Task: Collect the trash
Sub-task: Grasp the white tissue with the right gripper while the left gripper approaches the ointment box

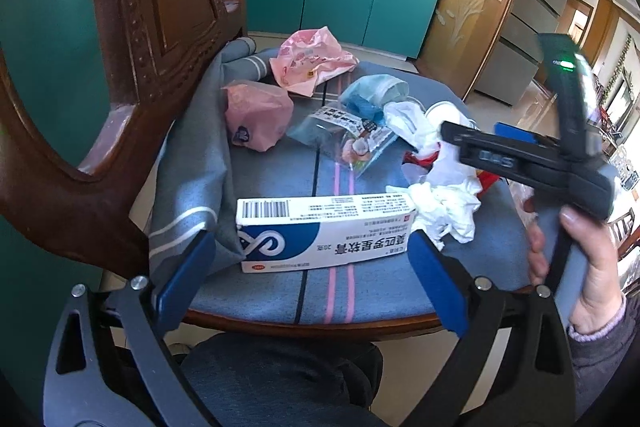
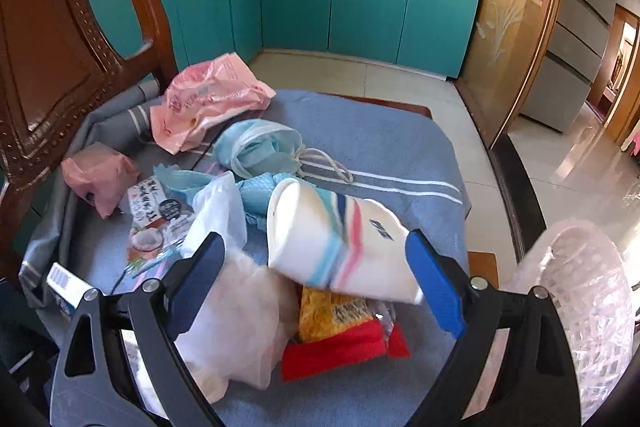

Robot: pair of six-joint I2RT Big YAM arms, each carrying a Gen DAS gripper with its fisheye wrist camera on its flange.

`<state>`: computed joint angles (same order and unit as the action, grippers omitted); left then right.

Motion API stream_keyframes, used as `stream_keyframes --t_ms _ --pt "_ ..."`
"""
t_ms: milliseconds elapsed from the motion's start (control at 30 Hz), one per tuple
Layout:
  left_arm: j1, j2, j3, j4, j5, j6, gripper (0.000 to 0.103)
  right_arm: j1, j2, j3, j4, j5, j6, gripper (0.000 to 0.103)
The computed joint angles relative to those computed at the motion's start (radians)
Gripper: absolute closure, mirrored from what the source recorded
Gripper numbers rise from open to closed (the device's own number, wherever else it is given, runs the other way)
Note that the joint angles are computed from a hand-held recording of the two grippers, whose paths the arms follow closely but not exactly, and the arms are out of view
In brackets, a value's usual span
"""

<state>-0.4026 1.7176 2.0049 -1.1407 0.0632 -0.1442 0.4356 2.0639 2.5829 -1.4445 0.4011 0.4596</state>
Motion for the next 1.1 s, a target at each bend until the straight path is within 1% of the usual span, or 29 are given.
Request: stream_keyframes --t_ms 33,67,100,133,233,367,467,533,600,800,833,900,967,1033,1067,1100 --pt "0.003 0.002 0.001 0.000 0.001 -0.003 0.006 0.002 -0.019 -0.027 0.018 0.001 0.001 0.013" --pt "0.005 0.003 -0.001 0.001 0.003 -0.004 0.006 0.005 -0.059 -0.089 0.054 0.002 0.004 0.013" --pt "0.006 0.005 0.000 -0.001 0.004 -0.007 0.006 0.007 -0.073 -0.109 0.067 0.002 0.006 0.013" --pt "0.006 0.005 -0.002 -0.001 0.004 -0.007 0.006 0.009 -0.108 -0.161 0.097 -0.001 0.009 0.013" --pt "0.004 0.009 0.000 -0.005 0.003 -0.005 0.006 0.017 -0.178 -0.262 0.154 -0.011 0.023 0.013" --pt "0.000 0.007 -0.001 -0.003 -0.001 -0.003 0.006 0.030 -0.243 -0.352 0.212 -0.038 0.040 0.013" --pt "-0.001 0.006 -0.002 -0.002 -0.003 -0.004 0.006 0.044 -0.281 -0.409 0.259 -0.079 0.051 0.013" --pt "-0.002 0.003 -0.004 -0.001 -0.005 -0.006 0.006 0.054 -0.285 -0.421 0.269 -0.089 0.044 0.013" --pt "-0.001 0.001 -0.007 0.000 -0.006 -0.006 0.006 0.065 -0.273 -0.412 0.257 -0.089 0.034 0.013" --pt "0.001 -0.001 -0.011 -0.006 -0.009 -0.008 0.006 0.072 -0.249 -0.410 0.233 -0.135 0.048 0.013" --pt "0.001 -0.001 -0.012 -0.007 -0.010 -0.009 0.006 0.074 -0.248 -0.415 0.233 -0.140 0.047 0.015" --pt "0.002 -0.002 -0.013 -0.008 -0.011 -0.009 0.006 0.075 -0.243 -0.412 0.226 -0.150 0.042 0.024" --pt "0.002 -0.002 -0.013 -0.007 -0.012 -0.009 0.006 0.074 -0.237 -0.408 0.212 -0.168 0.043 0.042" --pt "0.002 -0.001 -0.014 -0.008 -0.012 -0.011 0.006 0.071 -0.236 -0.412 0.210 -0.196 0.046 0.050" --pt "0.002 -0.002 -0.015 -0.008 -0.013 -0.011 0.006 0.071 -0.237 -0.415 0.213 -0.198 0.044 0.057" --pt "0.001 -0.001 -0.015 -0.009 -0.013 -0.011 0.006 0.072 -0.238 -0.417 0.213 -0.197 0.041 0.060"
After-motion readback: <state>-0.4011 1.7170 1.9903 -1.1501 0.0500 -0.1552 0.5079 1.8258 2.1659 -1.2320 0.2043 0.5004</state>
